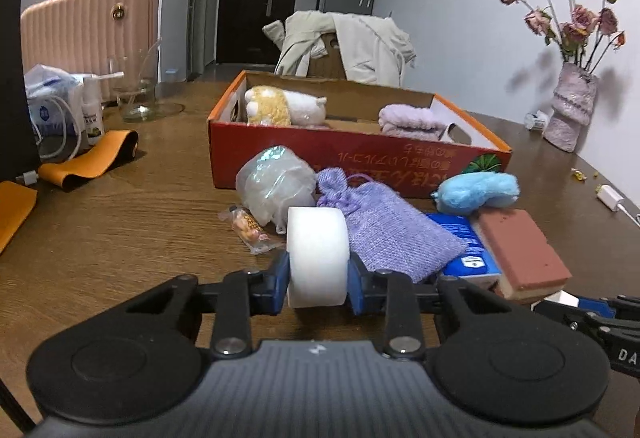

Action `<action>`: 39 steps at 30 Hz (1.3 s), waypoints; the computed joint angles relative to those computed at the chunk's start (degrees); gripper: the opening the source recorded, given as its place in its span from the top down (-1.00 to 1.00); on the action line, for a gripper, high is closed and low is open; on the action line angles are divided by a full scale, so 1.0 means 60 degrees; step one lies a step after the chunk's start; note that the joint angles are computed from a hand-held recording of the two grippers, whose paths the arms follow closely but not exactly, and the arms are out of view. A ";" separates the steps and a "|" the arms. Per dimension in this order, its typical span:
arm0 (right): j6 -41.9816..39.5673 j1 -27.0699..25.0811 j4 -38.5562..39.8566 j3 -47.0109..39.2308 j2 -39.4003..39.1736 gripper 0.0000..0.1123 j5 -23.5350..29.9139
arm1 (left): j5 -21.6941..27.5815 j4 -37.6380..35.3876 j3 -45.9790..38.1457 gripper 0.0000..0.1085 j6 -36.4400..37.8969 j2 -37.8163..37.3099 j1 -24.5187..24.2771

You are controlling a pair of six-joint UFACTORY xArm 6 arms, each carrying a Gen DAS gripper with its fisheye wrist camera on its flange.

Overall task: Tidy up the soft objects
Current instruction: 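Grasp the white round roll with the left gripper while the right grasps the white foam wedge, then carry both white items into the box and open both grippers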

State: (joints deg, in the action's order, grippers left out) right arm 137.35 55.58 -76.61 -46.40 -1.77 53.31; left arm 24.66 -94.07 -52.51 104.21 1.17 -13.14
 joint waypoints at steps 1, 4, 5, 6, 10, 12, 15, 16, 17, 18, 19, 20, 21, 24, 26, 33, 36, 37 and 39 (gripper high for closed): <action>-0.0044 0.0104 0.0043 -0.0039 -0.0015 0.50 0.0118 | 0.0083 -0.0052 0.0148 0.44 0.0098 -0.0193 0.0066; -0.0137 0.0476 0.0186 -0.0173 -0.0049 0.50 0.0539 | 0.0401 -0.0202 0.0638 0.44 0.0356 -0.0859 0.0335; -0.0165 0.0626 0.0233 -0.0228 -0.0061 0.50 0.0712 | 0.0512 -0.0221 0.0793 0.44 0.0411 -0.1078 0.0423; -0.0207 0.0753 0.0270 -0.0277 -0.0077 0.50 0.0859 | 0.0658 -0.0254 0.0996 0.44 0.0498 -0.1357 0.0548; -0.0414 0.1381 0.0420 -0.0544 -0.0112 0.50 0.1621 | 0.1250 -0.0277 0.1708 0.44 0.0639 -0.2368 0.1034; -0.0528 0.1680 0.0461 -0.0677 -0.0134 0.50 0.1973 | 0.1658 -0.0164 0.2058 0.44 0.0611 -0.2882 0.1336; -0.0713 0.2116 0.0503 -0.0865 -0.0157 0.50 0.2479 | 0.2112 -0.0043 0.2462 0.44 0.0635 -0.3486 0.1681; -0.0743 0.2216 0.0488 -0.0902 -0.0181 0.50 0.2590 | 0.2261 0.0022 0.2534 0.44 0.0622 -0.3609 0.1795; -0.0778 0.2303 0.0478 -0.0965 -0.0185 0.50 0.2704 | 0.2405 0.0071 0.2610 0.44 0.0608 -0.3740 0.1899; -0.0811 0.2358 0.0461 -0.1016 -0.0198 0.50 0.2794 | 0.2523 0.0101 0.2660 0.44 0.0586 -0.3841 0.1979; -0.0833 0.2386 0.0418 -0.1023 -0.0241 0.50 0.2841 | 0.2608 0.0141 0.2665 0.44 0.0552 -0.3887 0.2037; -0.0862 0.2393 0.0364 -0.1019 -0.0309 0.50 0.2851 | 0.2688 0.0182 0.2662 0.44 0.0508 -0.3930 0.2084; -0.0897 0.2373 0.0285 -0.0993 -0.0395 0.50 0.2830 | 0.2766 0.0218 0.2620 0.44 0.0452 -0.3940 0.2115; -0.1174 0.2118 0.0074 -0.0897 -0.0684 0.50 0.2630 | 0.2962 0.0295 0.2321 0.44 0.0330 -0.3754 0.2129; -0.1419 0.1745 -0.0169 -0.0826 -0.0901 0.50 0.2262 | 0.3181 0.0431 0.1874 0.44 0.0107 -0.3400 0.2096; -0.2758 -0.0698 -0.1473 -0.1138 -0.1269 0.50 -0.0268 | 0.2926 0.1127 -0.0870 0.44 -0.0992 -0.1072 0.1191; -0.2942 -0.2348 -0.1977 -0.1602 -0.1020 0.50 -0.2075 | 0.2929 0.1839 -0.2580 0.44 -0.1704 0.0337 0.0754; -0.2873 -0.3004 -0.2108 -0.1830 -0.0845 0.50 -0.2848 | 0.2870 0.2246 -0.3206 0.44 -0.2098 0.0841 0.0582; -0.2640 -0.4227 -0.2264 -0.2442 -0.0278 0.50 -0.4262 | 0.2634 0.3109 -0.4629 0.44 -0.3109 0.1990 0.0200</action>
State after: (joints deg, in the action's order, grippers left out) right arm 121.51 30.22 -90.20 -61.06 -3.44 27.74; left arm 40.47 -75.42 -80.28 85.56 13.10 -11.93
